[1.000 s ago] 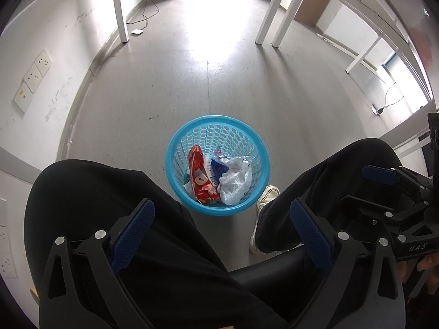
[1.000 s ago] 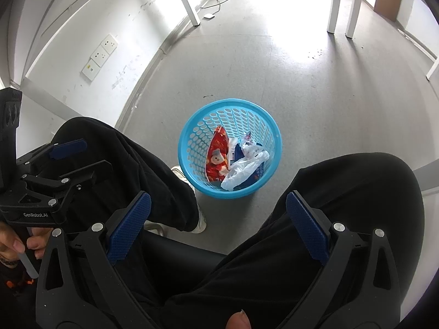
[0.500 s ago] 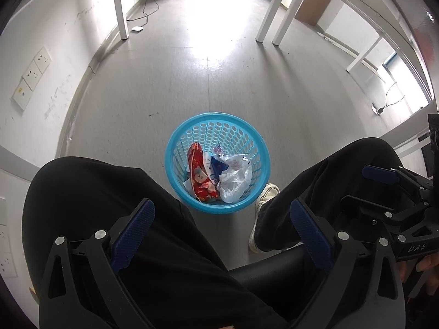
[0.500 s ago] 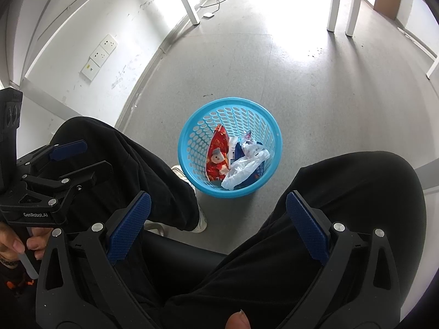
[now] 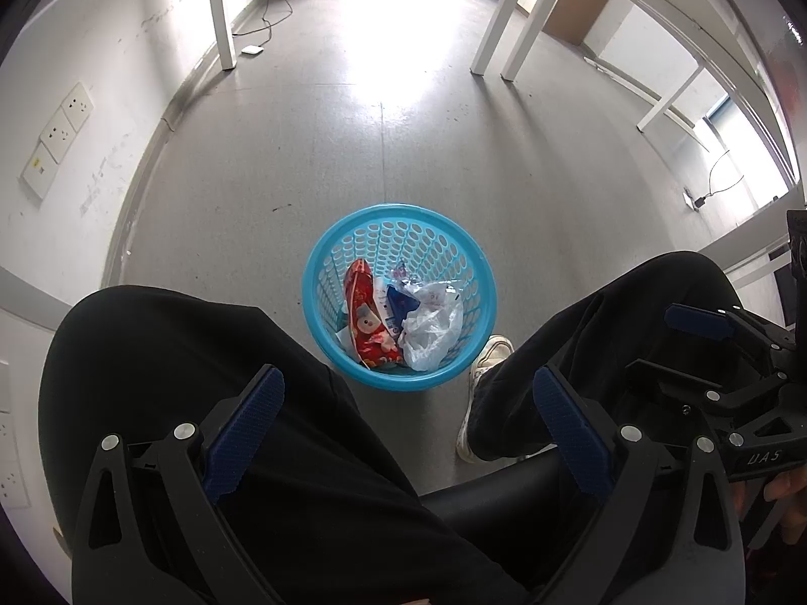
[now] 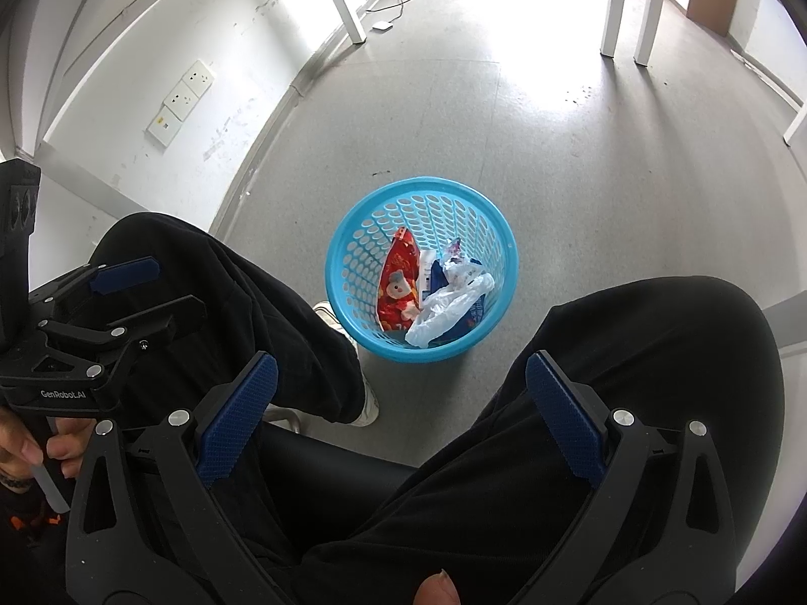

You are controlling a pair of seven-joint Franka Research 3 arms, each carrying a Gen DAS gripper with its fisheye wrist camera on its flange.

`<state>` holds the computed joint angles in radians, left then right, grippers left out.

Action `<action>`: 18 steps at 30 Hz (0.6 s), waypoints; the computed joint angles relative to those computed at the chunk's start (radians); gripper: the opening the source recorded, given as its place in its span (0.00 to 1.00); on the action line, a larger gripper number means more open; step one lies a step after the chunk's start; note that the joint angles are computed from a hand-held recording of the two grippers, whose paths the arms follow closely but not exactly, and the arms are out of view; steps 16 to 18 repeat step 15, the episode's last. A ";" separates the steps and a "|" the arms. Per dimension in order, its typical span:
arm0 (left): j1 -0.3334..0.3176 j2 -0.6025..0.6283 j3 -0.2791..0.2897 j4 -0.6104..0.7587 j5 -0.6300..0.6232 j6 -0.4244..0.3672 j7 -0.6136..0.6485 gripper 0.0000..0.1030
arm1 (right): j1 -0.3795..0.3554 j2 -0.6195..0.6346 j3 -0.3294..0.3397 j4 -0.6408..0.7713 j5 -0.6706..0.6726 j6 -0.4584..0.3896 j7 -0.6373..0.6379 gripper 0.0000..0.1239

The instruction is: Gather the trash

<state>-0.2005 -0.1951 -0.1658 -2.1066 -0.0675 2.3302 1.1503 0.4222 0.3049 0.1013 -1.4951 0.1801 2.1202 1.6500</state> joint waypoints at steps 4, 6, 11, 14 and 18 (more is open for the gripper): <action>0.001 0.001 0.000 0.002 -0.001 -0.001 0.002 0.94 | 0.001 0.000 -0.001 -0.002 -0.003 0.001 0.000 0.76; 0.002 0.001 -0.001 0.002 0.002 -0.004 -0.003 0.94 | 0.000 -0.002 -0.001 -0.008 -0.003 0.003 -0.002 0.76; 0.002 -0.001 0.007 -0.005 -0.020 -0.008 0.004 0.94 | 0.000 -0.002 -0.001 -0.008 -0.002 0.003 -0.002 0.76; 0.003 -0.003 0.010 -0.009 -0.032 -0.009 0.016 0.94 | 0.000 -0.002 -0.001 -0.007 -0.002 0.003 -0.002 0.76; 0.003 -0.005 0.008 -0.011 -0.029 -0.011 0.014 0.94 | 0.000 -0.001 -0.001 -0.004 -0.002 0.001 -0.002 0.76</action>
